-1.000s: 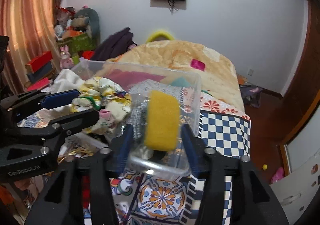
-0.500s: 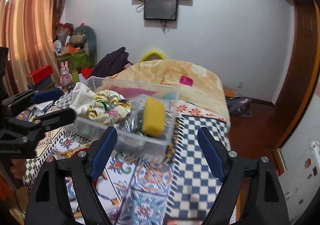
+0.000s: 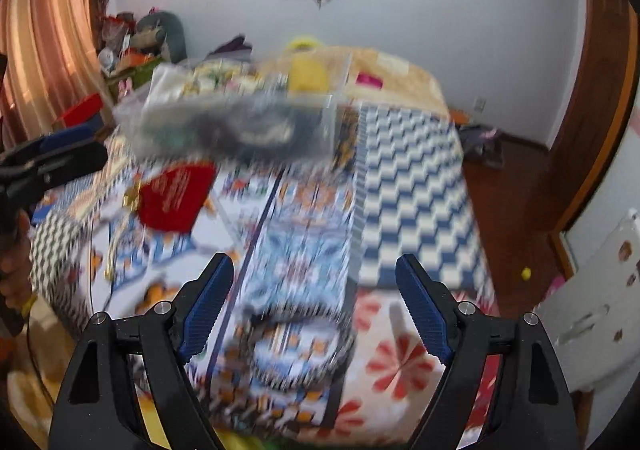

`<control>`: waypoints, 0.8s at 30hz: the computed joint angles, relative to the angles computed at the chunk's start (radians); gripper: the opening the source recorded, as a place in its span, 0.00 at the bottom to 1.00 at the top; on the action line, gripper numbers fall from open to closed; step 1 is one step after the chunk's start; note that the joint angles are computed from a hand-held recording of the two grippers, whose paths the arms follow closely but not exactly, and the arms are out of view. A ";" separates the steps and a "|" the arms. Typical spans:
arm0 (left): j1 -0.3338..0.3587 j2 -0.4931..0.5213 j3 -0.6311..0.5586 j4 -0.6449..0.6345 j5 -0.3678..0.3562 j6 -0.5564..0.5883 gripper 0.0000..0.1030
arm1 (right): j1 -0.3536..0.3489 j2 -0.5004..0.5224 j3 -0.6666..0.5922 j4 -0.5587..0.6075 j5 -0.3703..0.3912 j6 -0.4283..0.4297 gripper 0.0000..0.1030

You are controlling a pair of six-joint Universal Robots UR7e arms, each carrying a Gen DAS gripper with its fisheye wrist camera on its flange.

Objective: Organize soft objects
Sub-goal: 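Open the left tool to drop the scrunchie while the right tool drops the sponge into the box, then grasp the red pouch with gold chain with the left tool while the right tool grasps the beaded bracelet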

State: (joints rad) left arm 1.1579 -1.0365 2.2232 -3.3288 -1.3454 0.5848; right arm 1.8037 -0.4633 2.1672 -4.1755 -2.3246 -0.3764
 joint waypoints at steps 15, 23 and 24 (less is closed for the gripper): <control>0.024 0.111 -0.055 0.020 0.113 -0.010 0.98 | -0.010 0.045 0.032 -0.030 0.007 0.006 0.36; 0.020 0.153 -0.108 0.043 0.115 -0.050 0.98 | -0.038 0.018 0.046 -0.043 0.056 0.028 0.13; 0.019 0.158 -0.111 0.041 0.116 -0.051 0.97 | -0.037 0.018 0.045 -0.049 0.055 0.027 0.13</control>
